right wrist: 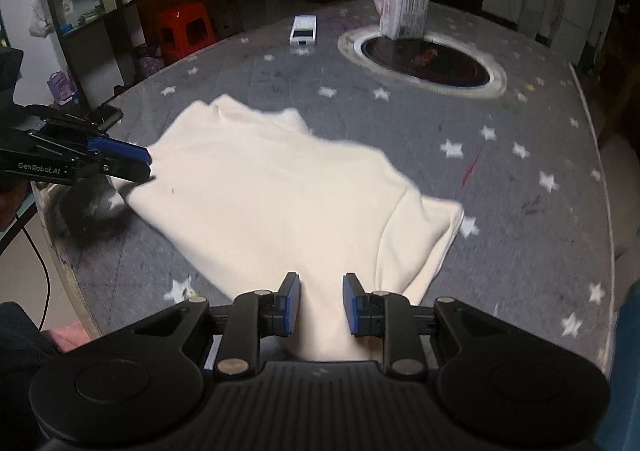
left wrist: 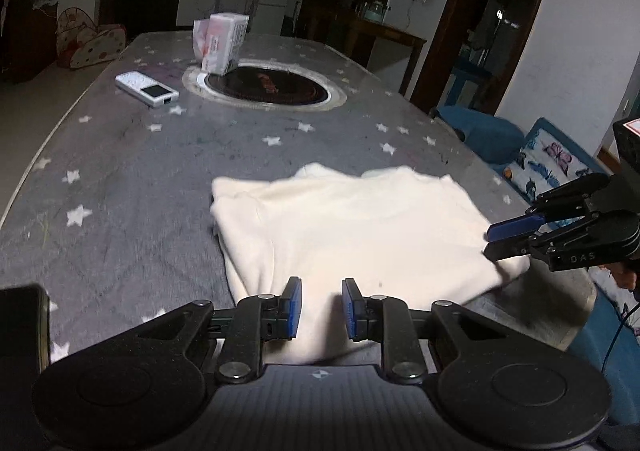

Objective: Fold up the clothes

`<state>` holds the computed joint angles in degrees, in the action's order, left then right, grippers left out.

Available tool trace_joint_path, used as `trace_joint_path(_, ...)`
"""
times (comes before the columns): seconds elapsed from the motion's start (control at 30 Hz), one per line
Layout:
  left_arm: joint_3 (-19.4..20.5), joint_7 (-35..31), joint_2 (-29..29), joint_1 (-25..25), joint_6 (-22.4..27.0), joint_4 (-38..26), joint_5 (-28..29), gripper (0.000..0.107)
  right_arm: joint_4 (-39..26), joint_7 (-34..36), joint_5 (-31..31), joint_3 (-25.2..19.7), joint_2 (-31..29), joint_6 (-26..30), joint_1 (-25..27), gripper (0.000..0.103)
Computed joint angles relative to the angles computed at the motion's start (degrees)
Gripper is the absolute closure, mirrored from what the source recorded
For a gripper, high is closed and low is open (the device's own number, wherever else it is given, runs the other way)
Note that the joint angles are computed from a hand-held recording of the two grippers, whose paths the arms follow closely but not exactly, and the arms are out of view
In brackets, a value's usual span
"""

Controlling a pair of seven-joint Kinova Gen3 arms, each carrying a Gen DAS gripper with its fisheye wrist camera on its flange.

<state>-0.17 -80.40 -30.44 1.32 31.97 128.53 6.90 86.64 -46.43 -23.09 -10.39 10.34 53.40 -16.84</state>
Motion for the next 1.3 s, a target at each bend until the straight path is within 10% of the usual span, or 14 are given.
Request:
trace_joint_path(0.37,-5.54,-2.96,5.57,0.86,-2.88,-0.32,2.64,0.083,-4.27,-6.10,3.53,-0.47,4.84,-2.33,-1.96,0.079)
trace_joint_path(0.7,-5.78,-5.25,4.69,0.60,-3.04,0.35,4.84,0.078,-3.85,10.33,-9.20,-4.86,4.16,3.52,0.40,0.085)
trace_joint_path(1.3,-8.78,-8.45,3.88,2.03,-3.76,1.63,7.73,0.077,-2.07,12.31,-5.75,-5.19,5.31,-0.55,-6.41,0.094)
